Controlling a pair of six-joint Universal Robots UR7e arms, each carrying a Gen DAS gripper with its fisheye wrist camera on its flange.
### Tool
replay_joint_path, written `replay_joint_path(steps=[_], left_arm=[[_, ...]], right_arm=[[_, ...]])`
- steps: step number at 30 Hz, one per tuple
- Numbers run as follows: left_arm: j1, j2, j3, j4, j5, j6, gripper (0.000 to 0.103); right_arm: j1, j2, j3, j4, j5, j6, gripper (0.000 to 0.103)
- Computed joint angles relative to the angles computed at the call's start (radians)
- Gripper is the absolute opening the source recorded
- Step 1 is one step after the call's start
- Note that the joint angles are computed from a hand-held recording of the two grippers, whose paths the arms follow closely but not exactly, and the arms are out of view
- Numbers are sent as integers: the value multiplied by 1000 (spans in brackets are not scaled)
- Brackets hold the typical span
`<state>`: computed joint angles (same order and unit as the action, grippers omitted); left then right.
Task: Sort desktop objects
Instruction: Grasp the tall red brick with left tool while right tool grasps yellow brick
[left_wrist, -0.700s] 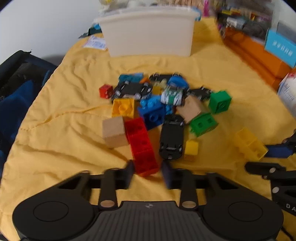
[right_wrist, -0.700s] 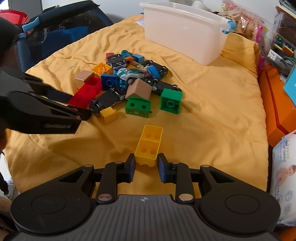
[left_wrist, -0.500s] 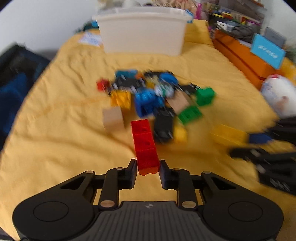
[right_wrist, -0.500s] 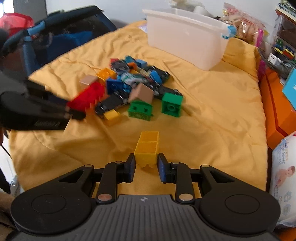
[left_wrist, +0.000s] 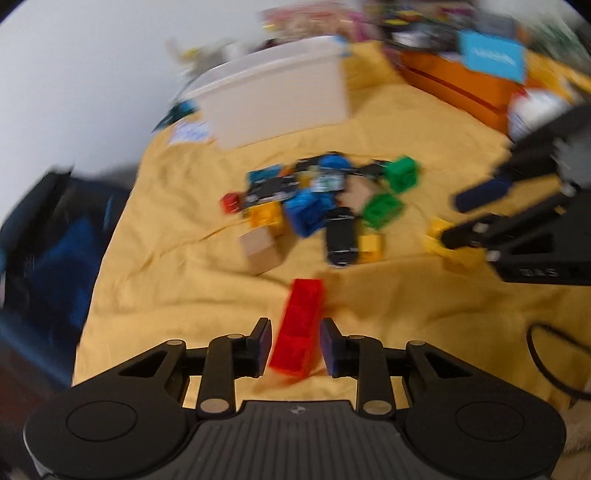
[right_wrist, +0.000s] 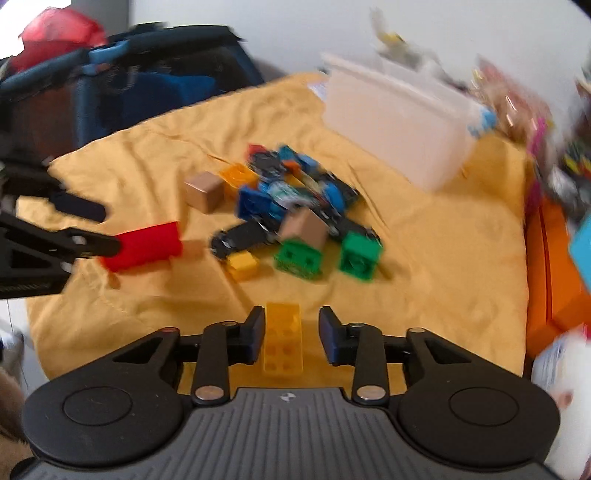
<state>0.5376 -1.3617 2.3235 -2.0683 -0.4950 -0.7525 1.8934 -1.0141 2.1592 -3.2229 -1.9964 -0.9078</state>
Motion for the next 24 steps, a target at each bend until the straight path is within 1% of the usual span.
replay_joint_path(steps=[1,2,4,5,7,9,11,12,15,16,17,18,19,20,21,22,24], left_arm=[[0,13,3,-15,0,31,33],[6,27,1,-31,-1,61,35],[23,56,-7,-40,6,95,35],[30,63,-9,-32,9,92,35],[47,75,-16,10,40,57,35],[57,75,-21,50,61,36,35],[84,77,-25,27,58,62,35],[87,70,-17,-7,57,82,35],[111,60,-22,-57,40,109,35],[119,55,-25,-77,26,113,32],[130,44,-30,-95,-5,113,27],[138,32,-36,-108,-36,111,25],[145,14,-37,-128,-77,114,25],[152,-3,-36,-163,-124,127,25],[154,-26,-30,-200,-173,129,25],[152,-43,-22,-224,-206,122,25],[157,-76,-7,-286,-291,118,25]], right_arm=[[3,4,-1,10,-3,-10,28],[6,9,-2,20,-11,-15,28],[13,23,-7,18,-43,-25,28],[13,28,-9,16,-56,-27,28],[15,45,-17,-6,-94,-34,28],[7,45,-21,-1,-98,-35,30],[2,48,-26,-8,-98,-38,30],[1,50,-28,-14,-98,-38,30],[-1,57,-36,-17,-99,-15,30],[-2,58,-37,-21,-100,-11,30],[-3,58,-38,-22,-98,-4,31],[-4,56,-40,-12,-98,12,31],[-3,51,-46,10,-98,37,30],[-2,41,-58,60,-96,81,27],[-7,20,-69,128,-69,132,26],[-18,-7,-84,216,-17,198,24],[-50,-56,-119,401,114,359,24]])
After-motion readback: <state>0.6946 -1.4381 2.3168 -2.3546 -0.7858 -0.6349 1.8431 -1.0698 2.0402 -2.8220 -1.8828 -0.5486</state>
